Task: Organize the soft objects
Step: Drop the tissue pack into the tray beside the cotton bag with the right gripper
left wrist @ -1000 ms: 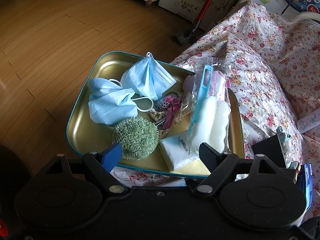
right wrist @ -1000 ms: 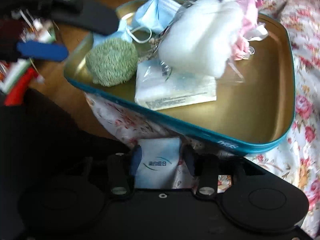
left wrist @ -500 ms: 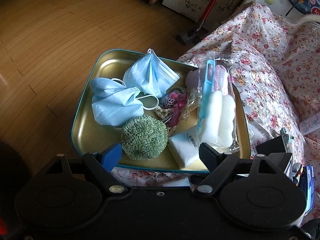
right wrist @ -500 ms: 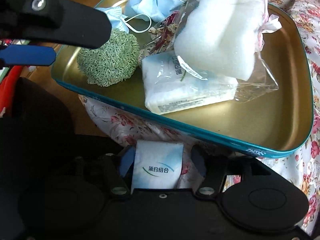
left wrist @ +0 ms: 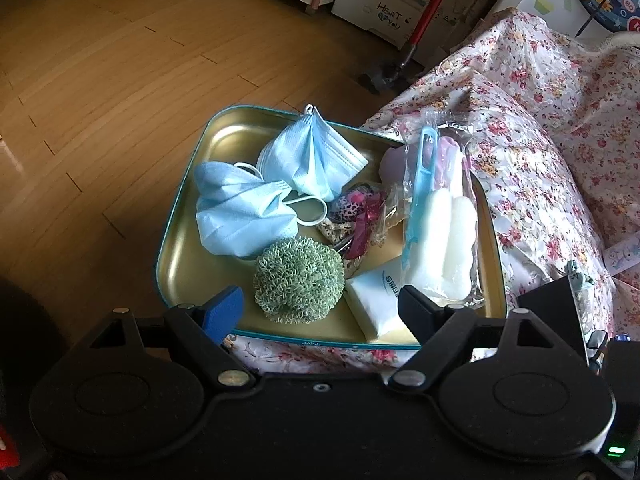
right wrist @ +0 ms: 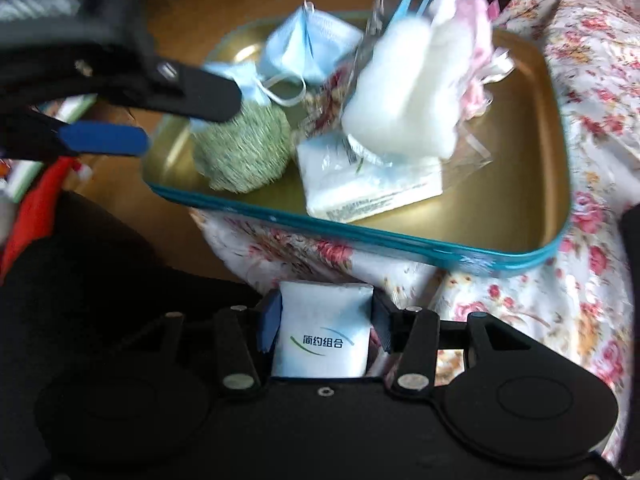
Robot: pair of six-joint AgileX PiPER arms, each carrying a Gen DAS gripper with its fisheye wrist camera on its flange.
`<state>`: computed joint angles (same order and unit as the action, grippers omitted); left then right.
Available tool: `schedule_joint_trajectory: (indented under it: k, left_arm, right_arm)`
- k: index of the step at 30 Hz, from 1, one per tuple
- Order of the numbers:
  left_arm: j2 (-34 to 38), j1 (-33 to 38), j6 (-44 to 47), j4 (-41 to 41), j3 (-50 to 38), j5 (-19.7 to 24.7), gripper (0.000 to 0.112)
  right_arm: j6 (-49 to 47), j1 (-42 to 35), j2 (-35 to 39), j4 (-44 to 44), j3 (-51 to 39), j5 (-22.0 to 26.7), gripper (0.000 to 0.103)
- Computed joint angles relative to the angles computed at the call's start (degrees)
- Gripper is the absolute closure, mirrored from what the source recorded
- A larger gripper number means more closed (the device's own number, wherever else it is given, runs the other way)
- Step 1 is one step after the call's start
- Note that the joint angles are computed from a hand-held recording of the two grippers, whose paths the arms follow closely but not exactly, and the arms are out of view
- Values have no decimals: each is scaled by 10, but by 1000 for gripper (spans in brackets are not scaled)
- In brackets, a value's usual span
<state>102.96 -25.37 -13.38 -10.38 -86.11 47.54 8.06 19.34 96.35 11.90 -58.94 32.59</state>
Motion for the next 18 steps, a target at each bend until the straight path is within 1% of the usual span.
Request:
schedule_joint_trajectory:
  k: [2, 5, 9, 13, 14, 18]
  left_arm:
    - [1, -6, -9, 13, -8, 7, 32]
    - [1, -23, -33, 45, -22, 18, 32]
    - [1, -41, -54, 70, -40, 30, 32]
    - [2, -59, -78, 103, -58, 43, 32]
    - [2, -63, -83, 109, -62, 46, 32]
    - [7, -78, -94, 136, -80, 61, 32]
  right_arm:
    - [-25, -12, -35, 28, 9, 16, 56]
    - [-66, -41, -84, 56, 0, 61, 56]
    - [-55, -53, -148, 22, -20, 109, 56]
    - [-34, -77, -178, -11, -51, 135, 56]
    - [-30, -85, -180, -20, -53, 131, 56]
    - [-23, -120, -159, -51, -101, 138, 55]
